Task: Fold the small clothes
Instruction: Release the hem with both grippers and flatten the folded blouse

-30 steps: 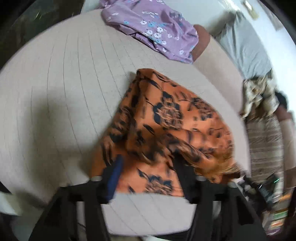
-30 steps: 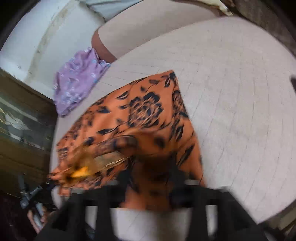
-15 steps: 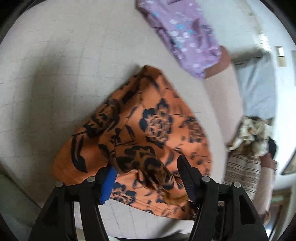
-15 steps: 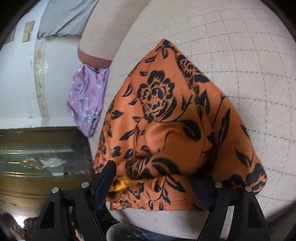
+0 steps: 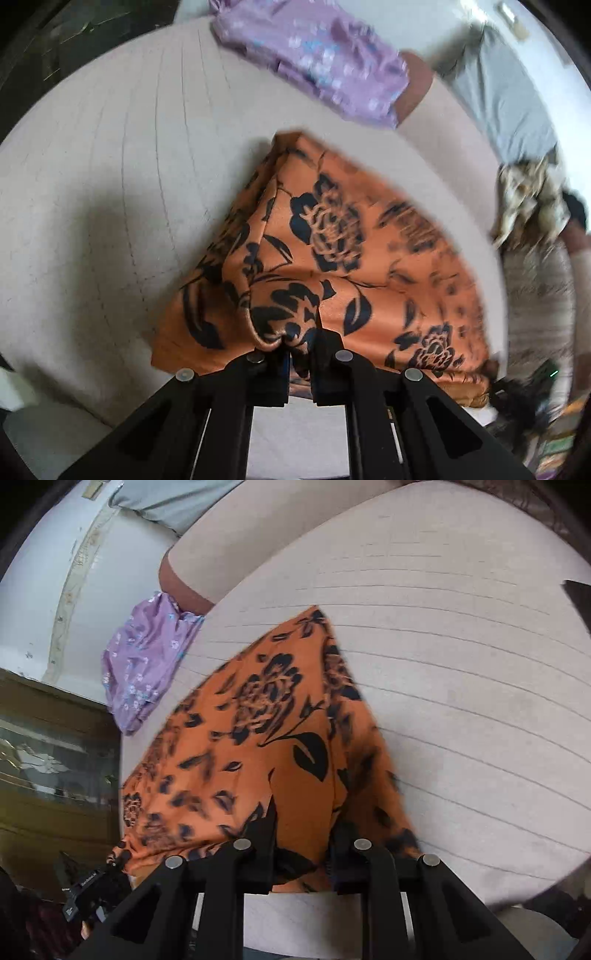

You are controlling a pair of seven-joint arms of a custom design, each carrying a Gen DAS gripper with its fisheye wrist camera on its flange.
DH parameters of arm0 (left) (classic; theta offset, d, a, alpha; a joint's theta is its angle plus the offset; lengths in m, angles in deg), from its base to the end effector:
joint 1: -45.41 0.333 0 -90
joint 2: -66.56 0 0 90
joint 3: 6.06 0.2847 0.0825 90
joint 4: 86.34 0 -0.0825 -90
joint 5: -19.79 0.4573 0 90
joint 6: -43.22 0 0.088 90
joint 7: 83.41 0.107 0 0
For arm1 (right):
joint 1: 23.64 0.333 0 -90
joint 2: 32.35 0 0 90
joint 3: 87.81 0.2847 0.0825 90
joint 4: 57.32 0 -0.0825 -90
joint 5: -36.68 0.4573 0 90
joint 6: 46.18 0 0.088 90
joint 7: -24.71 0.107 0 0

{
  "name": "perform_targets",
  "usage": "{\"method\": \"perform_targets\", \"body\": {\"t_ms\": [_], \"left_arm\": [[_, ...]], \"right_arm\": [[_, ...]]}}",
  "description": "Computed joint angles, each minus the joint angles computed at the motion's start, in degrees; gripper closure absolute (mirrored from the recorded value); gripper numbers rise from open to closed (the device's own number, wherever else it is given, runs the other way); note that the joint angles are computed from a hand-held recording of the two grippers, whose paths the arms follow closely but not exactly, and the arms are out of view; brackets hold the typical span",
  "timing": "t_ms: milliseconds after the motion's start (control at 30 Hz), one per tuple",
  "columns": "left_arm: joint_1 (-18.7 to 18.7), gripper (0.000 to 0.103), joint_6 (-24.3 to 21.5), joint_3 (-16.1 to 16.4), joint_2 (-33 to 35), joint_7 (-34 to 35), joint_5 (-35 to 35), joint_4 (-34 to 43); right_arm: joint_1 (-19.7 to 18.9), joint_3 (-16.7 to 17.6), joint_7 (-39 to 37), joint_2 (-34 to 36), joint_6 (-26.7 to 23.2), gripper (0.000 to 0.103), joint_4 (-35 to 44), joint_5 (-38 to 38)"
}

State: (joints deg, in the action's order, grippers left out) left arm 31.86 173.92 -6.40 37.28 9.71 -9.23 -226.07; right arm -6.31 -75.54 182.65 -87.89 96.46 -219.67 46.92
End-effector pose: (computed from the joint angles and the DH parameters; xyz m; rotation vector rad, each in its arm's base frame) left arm 0.4930 -0.1338 0.4720 2.0311 -2.0947 0.8128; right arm 0.3632 0.1895 0.4672 -0.9337 2.3431 -0.0123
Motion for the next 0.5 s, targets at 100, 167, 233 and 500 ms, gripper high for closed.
{"method": "perform_targets", "body": {"t_ms": [100, 167, 233, 500], "left_arm": [[-0.2, 0.095, 1.2, 0.7, 0.4, -0.3, -2.5, -1.5], [-0.7, 0.094, 3.2, 1.4, -1.7, 1.6, -4.6, -2.6], [-0.3, 0.09, 3.6, 0.5, -1.4, 1.3, -2.5, -2.2], [1.5, 0.028, 8.0, -7.3, -4.0, -4.2, 15.5, -3.8]], "right_arm": [[1.1, -2.0, -3.0, 5.7, 0.3, 0.082, 1.8, 2.3], [-0.8, 1.7, -1.8, 6.5, -4.8, 0.081, 5.2, -2.7], [-1.7, 3.2, -1.6, 7.6, -7.2, 0.081, 7.4, -5.6], [-2.9, 6.9, 1.4, 12.6, -18.5, 0.058, 15.3, -14.4]]}}
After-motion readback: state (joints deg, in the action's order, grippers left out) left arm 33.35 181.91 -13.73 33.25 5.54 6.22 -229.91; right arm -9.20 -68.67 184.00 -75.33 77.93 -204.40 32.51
